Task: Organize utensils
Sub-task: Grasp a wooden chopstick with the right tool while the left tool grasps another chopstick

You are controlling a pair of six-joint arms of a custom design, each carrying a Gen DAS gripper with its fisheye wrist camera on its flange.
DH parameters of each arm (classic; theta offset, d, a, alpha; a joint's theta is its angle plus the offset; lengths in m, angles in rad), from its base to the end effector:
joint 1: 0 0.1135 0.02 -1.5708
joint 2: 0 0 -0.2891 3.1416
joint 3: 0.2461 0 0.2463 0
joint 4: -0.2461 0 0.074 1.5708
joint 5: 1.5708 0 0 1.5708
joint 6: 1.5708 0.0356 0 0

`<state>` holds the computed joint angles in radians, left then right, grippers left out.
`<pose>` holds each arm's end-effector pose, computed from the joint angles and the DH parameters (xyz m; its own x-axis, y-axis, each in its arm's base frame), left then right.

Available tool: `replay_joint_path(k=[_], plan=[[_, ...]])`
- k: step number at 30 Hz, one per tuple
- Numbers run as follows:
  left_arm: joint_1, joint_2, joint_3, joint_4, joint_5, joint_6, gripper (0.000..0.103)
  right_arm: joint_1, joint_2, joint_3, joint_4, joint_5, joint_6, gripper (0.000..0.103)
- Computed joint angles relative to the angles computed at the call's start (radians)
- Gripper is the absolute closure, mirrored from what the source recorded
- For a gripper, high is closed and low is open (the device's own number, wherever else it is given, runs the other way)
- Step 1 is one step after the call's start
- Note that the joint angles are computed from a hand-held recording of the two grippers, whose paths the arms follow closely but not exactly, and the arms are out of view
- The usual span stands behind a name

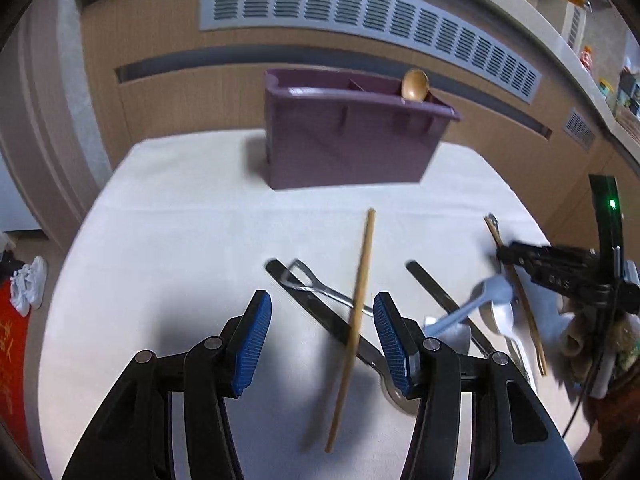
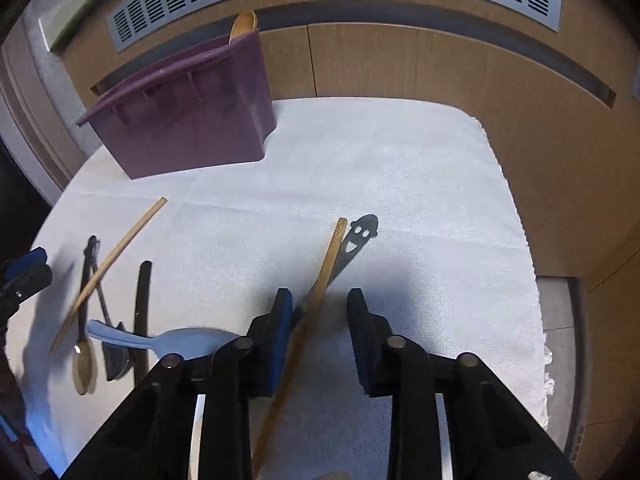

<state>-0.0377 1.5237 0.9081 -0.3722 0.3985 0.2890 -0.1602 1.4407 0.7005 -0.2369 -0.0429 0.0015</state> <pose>0.2941 -0.0249 0.2242 -0.7289 0.2903 -0.6200 0.4757 0.8661 -0.1536 0.2575 -0.0401 0.1925 -0.8181 0.1337 -0.5594 0.1369 0.9899 0.0364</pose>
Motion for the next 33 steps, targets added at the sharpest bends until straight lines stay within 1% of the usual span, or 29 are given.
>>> replay_joint_path(k=[1,2,5,8,10,11,12,14,15,17,20,22,25,28,29,30,31,32,33], plan=[[-0.006,0.003,-0.001,-0.003,0.001,0.003,0.049,0.017,-0.001,0.0,0.004,0.017,-0.008,0.09],[-0.014,0.01,0.003,-0.007,0.004,0.004,0.049,0.025,-0.003,0.001,0.0,0.02,-0.016,0.095],[-0.046,0.032,0.021,-0.018,-0.004,0.004,0.049,0.034,-0.028,-0.011,0.009,-0.006,-0.024,0.097],[-0.081,0.055,0.047,-0.026,-0.024,0.011,0.049,0.013,-0.079,-0.014,-0.014,-0.067,-0.036,0.098],[-0.111,0.092,0.09,-0.052,-0.043,0.017,0.05,0.003,-0.113,-0.019,-0.027,-0.09,-0.043,0.097],[-0.12,0.11,0.111,-0.066,-0.05,0.019,0.055,-0.003,-0.131,-0.023,-0.035,-0.102,-0.047,0.097],[-0.13,0.131,0.137,-0.082,-0.063,0.016,0.063,-0.007,-0.143,-0.025,-0.042,-0.111,-0.048,0.097],[-0.152,0.178,0.198,-0.116,-0.099,0.014,0.071,-0.017,-0.167,-0.032,-0.055,-0.13,-0.052,0.097],[-0.159,0.197,0.222,-0.131,-0.105,0.022,0.078,-0.021,-0.179,-0.038,-0.057,-0.137,-0.053,0.097],[-0.178,0.245,0.288,-0.184,-0.122,0.048,0.082,-0.025,-0.19,-0.045,-0.056,-0.15,-0.054,0.097],[-0.213,0.321,0.399,-0.29,-0.15,0.092,0.082,-0.023,-0.203,-0.056,-0.047,-0.16,-0.056,0.097],[-0.235,0.354,0.445,-0.333,-0.183,0.104,0.082,-0.021,-0.204,-0.058,-0.042,-0.173,-0.053,0.097],[-0.258,0.416,0.527,-0.414,-0.217,0.102,0.083,-0.011,-0.201,-0.066,-0.024,-0.178,-0.048,0.097],[-0.261,0.449,0.576,-0.457,-0.221,0.085,0.083,-0.011,-0.195,-0.066,-0.013,-0.195,-0.049,0.097],[-0.261,0.454,0.583,-0.461,-0.22,0.079,0.083,-0.011,-0.195,-0.066,-0.009,-0.2,-0.049,0.097],[-0.261,0.445,0.566,-0.444,-0.22,0.075,0.086,-0.009,-0.196,-0.066,-0.003,-0.206,-0.044,0.097],[-0.263,0.432,0.544,-0.414,-0.222,0.064,0.089,-0.012,-0.198,-0.066,-0.001,-0.213,-0.043,0.097],[-0.257,0.406,0.501,-0.368,-0.205,0.044,0.097,-0.014,-0.202,-0.067,0.002,-0.222,-0.039,0.097],[-0.249,0.376,0.463,-0.34,-0.182,0.021,0.097,-0.015,-0.207,-0.067,0.002,-0.229,-0.038,0.097]])
